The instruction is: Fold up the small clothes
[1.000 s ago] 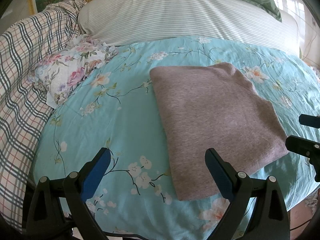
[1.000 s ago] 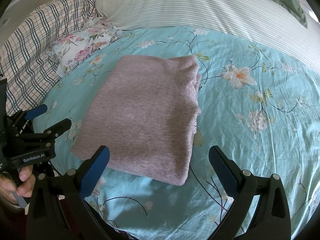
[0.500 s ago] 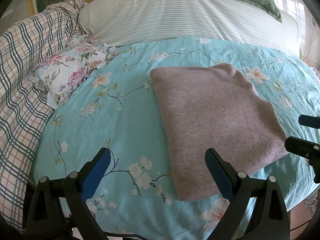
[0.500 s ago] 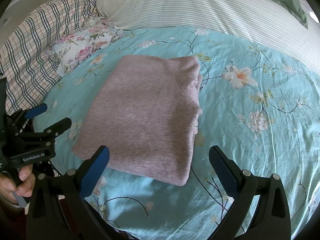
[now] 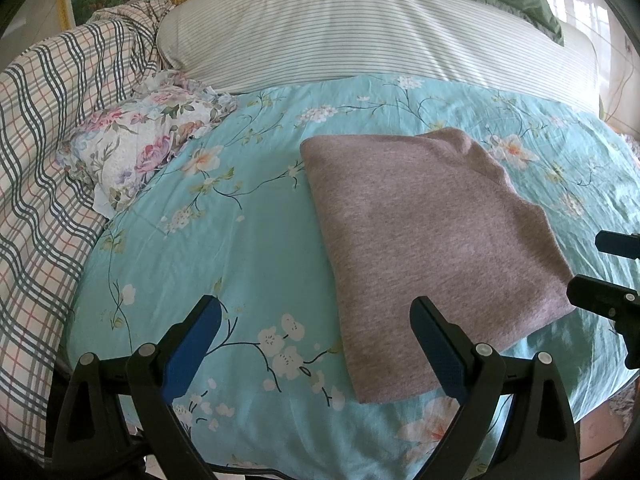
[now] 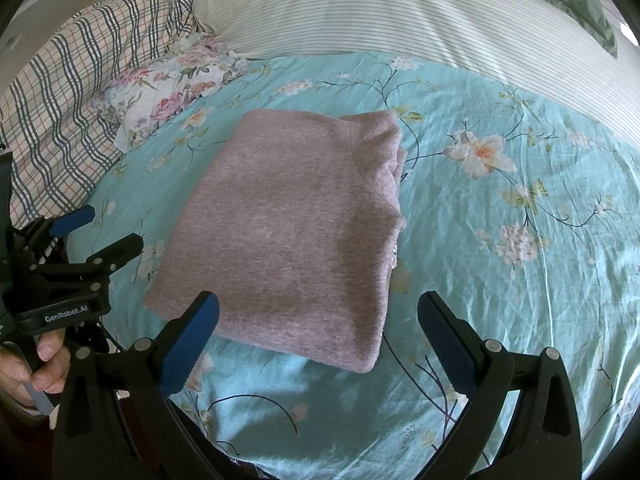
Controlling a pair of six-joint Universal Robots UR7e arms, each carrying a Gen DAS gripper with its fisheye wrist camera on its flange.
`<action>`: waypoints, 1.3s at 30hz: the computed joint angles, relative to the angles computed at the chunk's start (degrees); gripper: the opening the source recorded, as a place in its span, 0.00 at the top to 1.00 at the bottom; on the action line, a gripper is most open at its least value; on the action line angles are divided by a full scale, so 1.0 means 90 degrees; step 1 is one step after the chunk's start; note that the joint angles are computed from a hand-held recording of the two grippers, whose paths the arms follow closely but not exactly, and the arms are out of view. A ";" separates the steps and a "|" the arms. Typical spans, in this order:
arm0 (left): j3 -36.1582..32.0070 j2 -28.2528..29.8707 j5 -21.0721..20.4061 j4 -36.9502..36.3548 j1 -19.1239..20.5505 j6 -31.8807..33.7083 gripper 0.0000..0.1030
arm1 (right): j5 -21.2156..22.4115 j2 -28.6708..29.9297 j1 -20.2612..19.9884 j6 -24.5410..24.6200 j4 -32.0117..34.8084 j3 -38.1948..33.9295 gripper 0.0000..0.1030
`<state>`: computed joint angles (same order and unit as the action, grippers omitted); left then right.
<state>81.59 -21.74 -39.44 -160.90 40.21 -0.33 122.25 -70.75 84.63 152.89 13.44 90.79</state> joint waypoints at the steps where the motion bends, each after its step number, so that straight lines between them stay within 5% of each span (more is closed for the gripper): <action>1: -0.0003 -0.0001 -0.0003 0.0006 0.0002 -0.0002 0.07 | 0.0000 -0.0002 -0.0002 -0.0007 -0.0004 0.0002 0.03; 39: -0.0240 0.0120 0.0034 0.0135 -0.0043 -0.0017 0.07 | -0.0004 0.0041 0.0026 -0.0055 0.0052 -0.0095 0.03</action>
